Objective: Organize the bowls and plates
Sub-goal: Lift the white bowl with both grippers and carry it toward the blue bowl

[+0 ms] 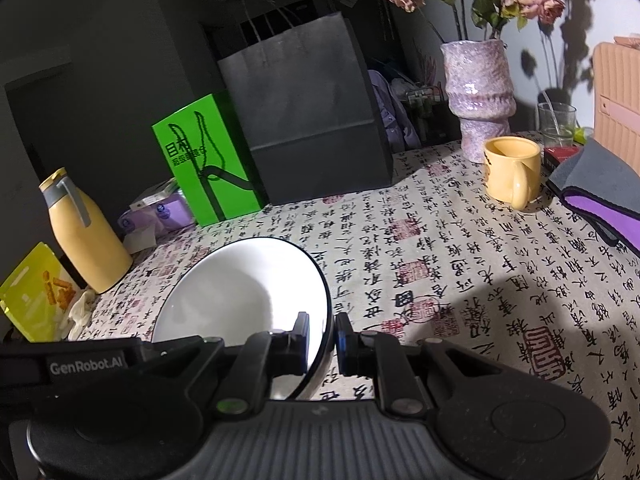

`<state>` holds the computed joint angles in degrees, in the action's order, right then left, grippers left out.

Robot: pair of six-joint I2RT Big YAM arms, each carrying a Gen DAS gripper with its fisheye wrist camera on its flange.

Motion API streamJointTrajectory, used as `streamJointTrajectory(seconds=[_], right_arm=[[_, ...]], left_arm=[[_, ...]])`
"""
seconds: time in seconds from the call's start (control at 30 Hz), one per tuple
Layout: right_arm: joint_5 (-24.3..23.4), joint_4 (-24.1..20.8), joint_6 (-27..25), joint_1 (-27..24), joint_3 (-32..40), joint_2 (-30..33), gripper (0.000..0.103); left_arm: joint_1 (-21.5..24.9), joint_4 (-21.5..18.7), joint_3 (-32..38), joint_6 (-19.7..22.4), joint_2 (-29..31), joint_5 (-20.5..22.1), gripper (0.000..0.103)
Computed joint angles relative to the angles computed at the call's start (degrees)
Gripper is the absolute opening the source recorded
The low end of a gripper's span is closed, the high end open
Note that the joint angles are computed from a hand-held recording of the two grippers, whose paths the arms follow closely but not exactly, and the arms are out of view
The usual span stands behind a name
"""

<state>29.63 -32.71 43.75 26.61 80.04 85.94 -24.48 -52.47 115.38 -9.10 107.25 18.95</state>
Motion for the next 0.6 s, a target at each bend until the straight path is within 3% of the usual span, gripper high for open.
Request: streamJointTrajectory(seconds=[0.6], right_arm=[[2.61,-2.90,-1.20,4.79,6.83,4.58,0.013]], left_arm=[[5.71,4.43,-6.47,-1.19,-4.27,4.74,0.014]])
